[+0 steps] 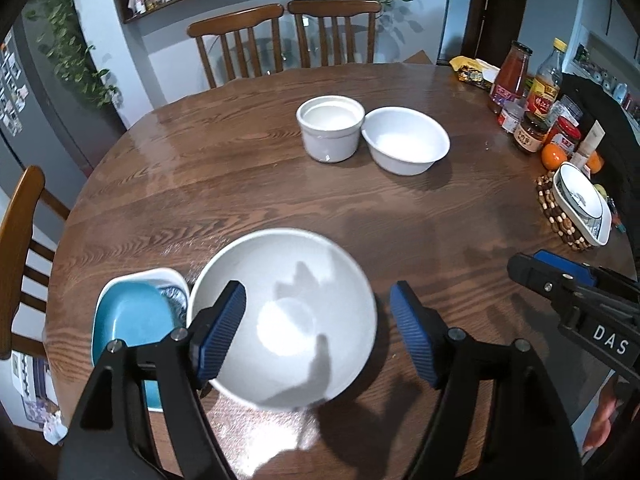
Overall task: Organize plates and bowls
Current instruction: 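Lower the large white bowl onto the table and open both grippers, then move both grippers to the medium white bowl and grasp its rim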
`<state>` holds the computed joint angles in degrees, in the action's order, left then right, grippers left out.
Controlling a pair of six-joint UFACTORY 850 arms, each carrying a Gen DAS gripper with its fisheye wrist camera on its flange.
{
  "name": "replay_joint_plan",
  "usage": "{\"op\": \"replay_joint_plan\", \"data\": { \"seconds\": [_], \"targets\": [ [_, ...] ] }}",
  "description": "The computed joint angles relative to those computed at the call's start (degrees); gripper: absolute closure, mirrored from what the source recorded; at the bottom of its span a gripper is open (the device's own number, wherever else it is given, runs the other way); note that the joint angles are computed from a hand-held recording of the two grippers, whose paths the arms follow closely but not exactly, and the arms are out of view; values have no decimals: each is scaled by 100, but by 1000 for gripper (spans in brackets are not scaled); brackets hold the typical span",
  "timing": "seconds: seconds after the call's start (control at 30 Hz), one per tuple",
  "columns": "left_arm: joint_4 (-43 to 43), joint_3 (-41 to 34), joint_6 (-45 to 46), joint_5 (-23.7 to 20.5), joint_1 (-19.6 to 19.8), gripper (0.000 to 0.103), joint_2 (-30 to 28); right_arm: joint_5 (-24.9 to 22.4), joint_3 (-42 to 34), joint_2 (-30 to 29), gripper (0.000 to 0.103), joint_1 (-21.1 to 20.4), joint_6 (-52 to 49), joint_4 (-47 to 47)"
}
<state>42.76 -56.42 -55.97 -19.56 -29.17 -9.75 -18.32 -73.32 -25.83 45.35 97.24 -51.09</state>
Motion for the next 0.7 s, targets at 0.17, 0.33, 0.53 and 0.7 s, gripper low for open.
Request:
{"op": "replay_joint_plan", "data": {
  "seconds": [0.17,0.33,0.53,0.7],
  "targets": [
    [229,-298,-154,-49,-117,29,-214,-104,80,101,64,-101,212,-228],
    [660,-674,-501,-88,-234,29,-507,-191,30,121,64,-263,147,-282],
    [454,-1209,-421,-183,-238,29,-974,-248,-238,-15,64,-474,-130,-196],
    [-205,-1644,46,-282,-192,29,-1348,-110,-479,-199,64,-682,-555,91]
  ]
}}
